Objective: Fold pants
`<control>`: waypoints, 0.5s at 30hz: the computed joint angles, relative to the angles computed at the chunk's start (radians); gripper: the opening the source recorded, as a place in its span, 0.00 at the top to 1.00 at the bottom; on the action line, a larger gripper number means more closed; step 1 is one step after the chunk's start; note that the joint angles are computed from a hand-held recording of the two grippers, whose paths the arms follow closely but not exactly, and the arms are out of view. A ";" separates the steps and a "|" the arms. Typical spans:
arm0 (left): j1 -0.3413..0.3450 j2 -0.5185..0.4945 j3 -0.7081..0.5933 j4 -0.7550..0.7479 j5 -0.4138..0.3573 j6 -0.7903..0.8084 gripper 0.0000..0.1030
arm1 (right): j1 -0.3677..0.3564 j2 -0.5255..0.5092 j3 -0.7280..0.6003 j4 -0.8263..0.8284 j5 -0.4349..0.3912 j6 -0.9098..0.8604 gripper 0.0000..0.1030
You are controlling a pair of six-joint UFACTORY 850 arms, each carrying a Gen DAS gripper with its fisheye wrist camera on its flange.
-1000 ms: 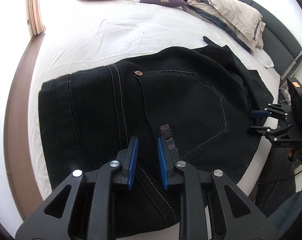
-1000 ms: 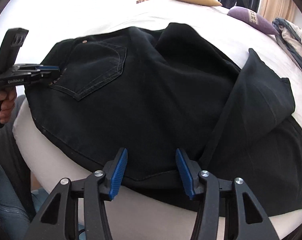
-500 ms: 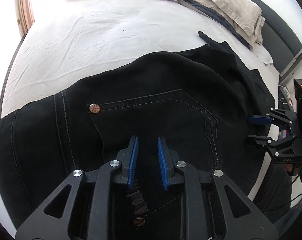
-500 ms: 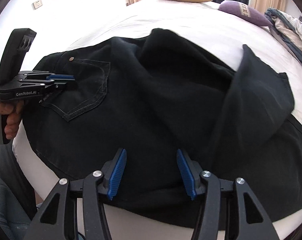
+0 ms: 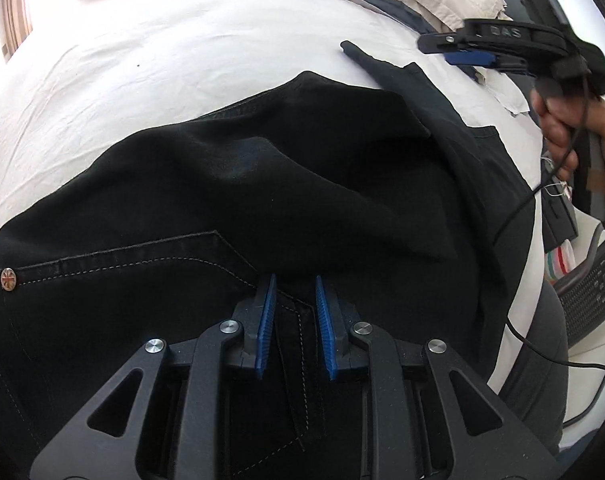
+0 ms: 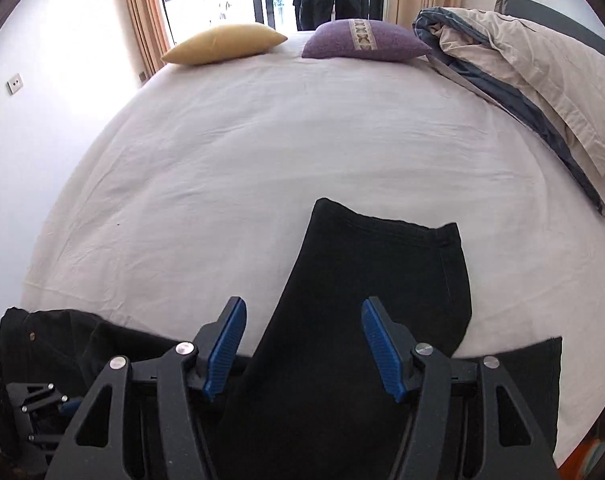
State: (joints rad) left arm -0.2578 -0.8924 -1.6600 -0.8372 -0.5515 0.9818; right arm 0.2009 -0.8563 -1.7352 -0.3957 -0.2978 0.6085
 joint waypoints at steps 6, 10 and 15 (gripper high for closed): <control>0.028 -0.054 -0.056 -0.077 -0.078 0.026 0.81 | 0.000 -0.220 -0.323 0.025 -0.244 -0.004 0.38; 0.029 -0.049 -0.033 -0.103 -0.070 0.057 0.81 | 0.020 -0.361 -0.537 -0.077 -0.455 0.086 0.38; 0.019 -0.034 -0.017 -0.071 -0.031 0.047 0.81 | 0.015 -0.537 -0.834 -0.061 -0.641 0.046 0.38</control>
State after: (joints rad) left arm -0.2391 -0.9262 -1.6774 -0.9083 -0.5826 1.0289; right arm 0.2160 -1.3936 -2.5690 -0.4564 -0.9388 0.6545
